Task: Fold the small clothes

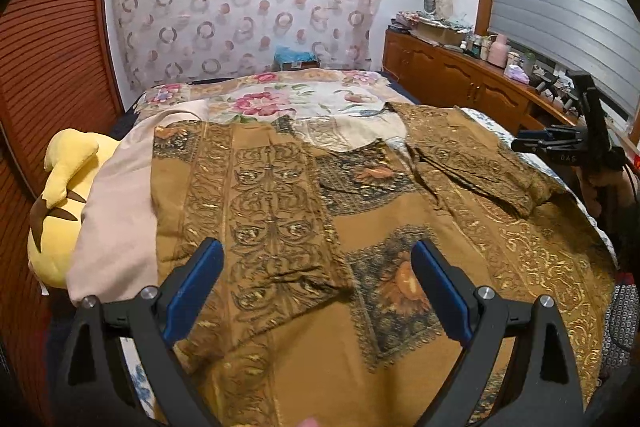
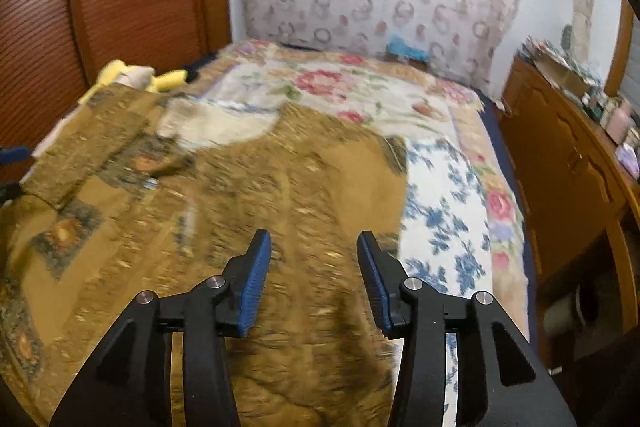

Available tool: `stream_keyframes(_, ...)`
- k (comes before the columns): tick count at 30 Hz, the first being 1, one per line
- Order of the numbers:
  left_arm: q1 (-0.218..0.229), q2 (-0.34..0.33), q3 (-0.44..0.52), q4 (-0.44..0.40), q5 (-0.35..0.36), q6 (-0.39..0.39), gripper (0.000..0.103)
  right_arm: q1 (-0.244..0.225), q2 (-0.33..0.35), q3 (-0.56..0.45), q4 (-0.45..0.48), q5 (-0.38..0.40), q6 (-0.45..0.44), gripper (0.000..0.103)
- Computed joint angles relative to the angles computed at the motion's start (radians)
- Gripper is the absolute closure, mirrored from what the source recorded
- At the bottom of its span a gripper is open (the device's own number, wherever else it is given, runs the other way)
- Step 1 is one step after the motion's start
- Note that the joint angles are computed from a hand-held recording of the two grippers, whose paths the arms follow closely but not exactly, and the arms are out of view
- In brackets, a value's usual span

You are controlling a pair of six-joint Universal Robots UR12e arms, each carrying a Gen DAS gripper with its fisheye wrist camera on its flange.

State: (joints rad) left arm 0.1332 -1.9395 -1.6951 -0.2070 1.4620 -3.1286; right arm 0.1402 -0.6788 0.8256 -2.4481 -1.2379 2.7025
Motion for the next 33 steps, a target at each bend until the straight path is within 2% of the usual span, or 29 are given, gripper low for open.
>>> stream_keyframes(5,0.013,-0.016,0.026,-0.023,0.016,0.001,0.008,-0.002,0.058,-0.095,0.073,-0.043,0.029,0.058)
stream_keyframes(15,0.055,-0.056,0.094,-0.069,0.046,-0.026,0.008,-0.004,0.168,-0.3,0.217,-0.051,0.03,0.058)
stream_keyframes(17,0.065,-0.065,0.108,-0.081,0.049,-0.029,0.008,-0.006,0.176,-0.312,0.236,-0.045,0.034,0.056)
stream_keyframes(20,0.077,-0.081,0.131,-0.106,0.056,-0.029,0.008,-0.01,0.17,-0.294,0.211,-0.028,0.05,0.055)
stream_keyframes(27,0.103,-0.117,0.181,-0.146,0.019,-0.021,0.01,-0.009,0.17,-0.293,0.207,-0.04,0.059,0.049)
stream_keyframes(30,0.113,-0.131,0.2,-0.156,-0.005,-0.014,0.02,-0.009,0.173,-0.299,0.21,-0.043,0.06,0.048)
stream_keyframes(31,0.116,-0.135,0.205,-0.16,-0.012,-0.013,0.025,-0.009,0.173,-0.3,0.21,-0.044,0.059,0.048)
stream_keyframes(32,0.119,-0.142,0.215,-0.171,-0.018,-0.01,0.035,-0.008,0.178,-0.309,0.215,-0.044,0.06,0.048)
stream_keyframes(33,0.123,-0.149,0.227,-0.186,-0.023,-0.009,0.038,-0.009,0.178,-0.309,0.216,-0.043,0.061,0.048)
